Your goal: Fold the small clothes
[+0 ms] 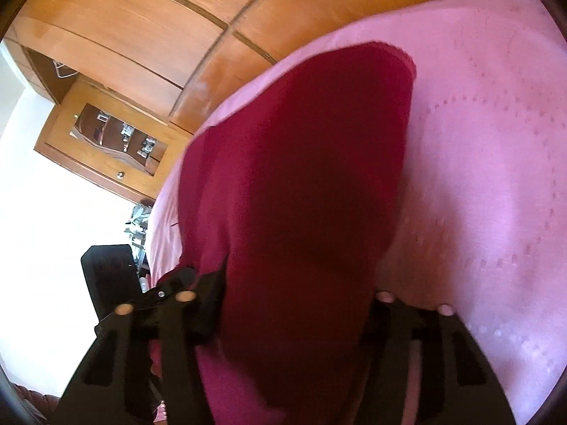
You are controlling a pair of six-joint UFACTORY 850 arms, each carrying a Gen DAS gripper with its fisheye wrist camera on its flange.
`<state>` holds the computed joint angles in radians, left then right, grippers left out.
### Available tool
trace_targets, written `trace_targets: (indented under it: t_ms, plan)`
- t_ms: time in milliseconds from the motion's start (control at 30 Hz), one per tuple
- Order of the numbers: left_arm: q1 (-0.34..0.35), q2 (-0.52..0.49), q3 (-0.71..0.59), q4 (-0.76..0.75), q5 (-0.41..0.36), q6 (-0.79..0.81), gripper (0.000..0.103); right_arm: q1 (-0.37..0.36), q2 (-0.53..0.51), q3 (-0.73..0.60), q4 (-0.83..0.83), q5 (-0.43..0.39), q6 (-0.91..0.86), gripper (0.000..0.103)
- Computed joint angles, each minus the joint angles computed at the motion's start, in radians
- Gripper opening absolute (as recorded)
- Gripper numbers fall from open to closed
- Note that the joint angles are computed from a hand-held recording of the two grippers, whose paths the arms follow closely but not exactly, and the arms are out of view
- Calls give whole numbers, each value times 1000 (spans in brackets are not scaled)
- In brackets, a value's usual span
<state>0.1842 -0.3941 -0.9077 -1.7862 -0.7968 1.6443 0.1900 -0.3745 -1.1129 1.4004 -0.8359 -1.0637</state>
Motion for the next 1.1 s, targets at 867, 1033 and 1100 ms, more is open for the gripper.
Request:
trace_targets:
  t_ms: [867,1033,1100]
  plan:
    - [-593,-469,-886,672,198,-735,41,-505,243,164,-55,243,-64,44]
    - [-605,-527,-925,686,204,-801,57,-529,156,190,-85,289,12,65]
    - [-608,-519,-927,739,213,-839,62,-530,162,199,-54,299,-1,73]
